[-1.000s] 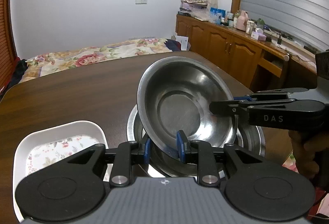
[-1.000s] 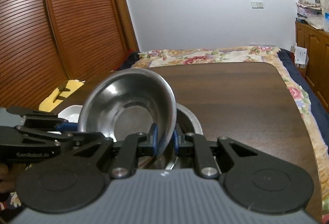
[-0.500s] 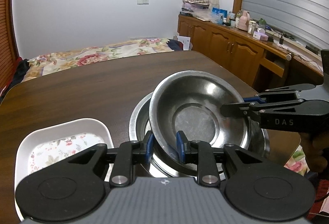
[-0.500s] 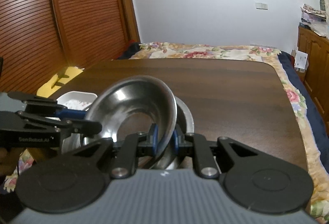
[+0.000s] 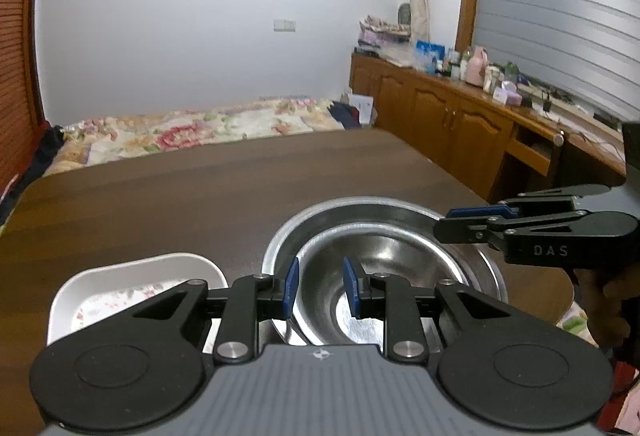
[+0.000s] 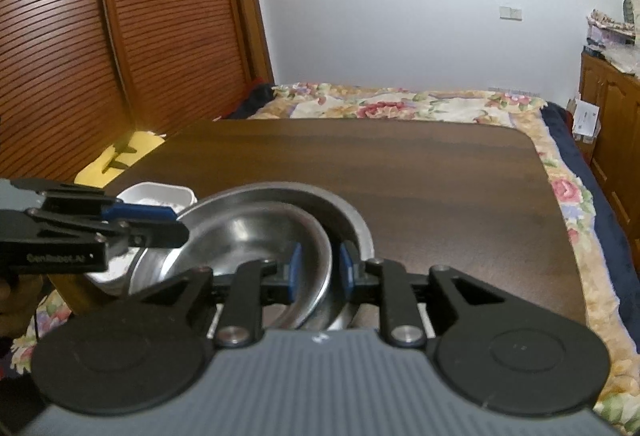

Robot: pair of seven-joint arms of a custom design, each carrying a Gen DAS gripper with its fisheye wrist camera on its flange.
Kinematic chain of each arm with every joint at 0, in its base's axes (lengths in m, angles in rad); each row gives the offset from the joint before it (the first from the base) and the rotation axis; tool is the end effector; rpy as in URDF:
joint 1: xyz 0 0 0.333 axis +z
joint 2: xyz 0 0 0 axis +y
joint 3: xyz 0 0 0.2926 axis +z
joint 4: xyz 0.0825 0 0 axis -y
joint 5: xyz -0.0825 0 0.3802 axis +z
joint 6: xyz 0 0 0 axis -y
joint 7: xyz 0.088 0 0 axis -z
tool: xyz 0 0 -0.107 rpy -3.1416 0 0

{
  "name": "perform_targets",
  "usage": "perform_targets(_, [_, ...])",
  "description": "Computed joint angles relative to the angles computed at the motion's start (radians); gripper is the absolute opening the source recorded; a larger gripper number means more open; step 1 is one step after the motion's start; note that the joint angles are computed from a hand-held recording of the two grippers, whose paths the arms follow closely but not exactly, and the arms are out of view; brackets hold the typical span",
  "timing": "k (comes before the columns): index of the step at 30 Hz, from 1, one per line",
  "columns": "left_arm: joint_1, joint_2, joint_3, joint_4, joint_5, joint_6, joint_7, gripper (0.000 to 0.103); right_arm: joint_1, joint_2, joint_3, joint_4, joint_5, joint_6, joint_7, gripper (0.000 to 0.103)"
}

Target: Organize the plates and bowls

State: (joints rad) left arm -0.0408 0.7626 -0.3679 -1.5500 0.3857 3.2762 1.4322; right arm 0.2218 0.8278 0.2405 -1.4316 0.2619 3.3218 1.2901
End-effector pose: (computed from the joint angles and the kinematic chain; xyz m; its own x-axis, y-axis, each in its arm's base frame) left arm 0.6840 -0.2627 0.3323 -0.4674 -0.8811 0.0715 -0.4888 0.1902 -0.8514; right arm 0.7058 0.2594 0.3205 0.3456 -0.9288 -0.1335 -0.4942 -0.0592 -0.8673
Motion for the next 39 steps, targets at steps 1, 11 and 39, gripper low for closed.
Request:
perform_targets(1, [-0.017, -0.004, 0.023, -0.003, -0.006, 0.017, -0.010, 0.028, -0.004, -0.003, 0.006, -0.010, 0.001, 0.019, 0.001, 0.023])
perform_targets(11, [-0.241, 0.009, 0.317, -0.002, -0.105, 0.183, -0.102, 0.085, 0.081, 0.021, -0.090, -0.047, 0.042, 0.220, 0.068, 0.063])
perform_targets(39, [-0.164, 0.047, 0.211, 0.039, -0.009, 0.053, -0.139, 0.060, 0.085, 0.124, -0.077, 0.046, 0.034, 0.230, 0.144, 0.063])
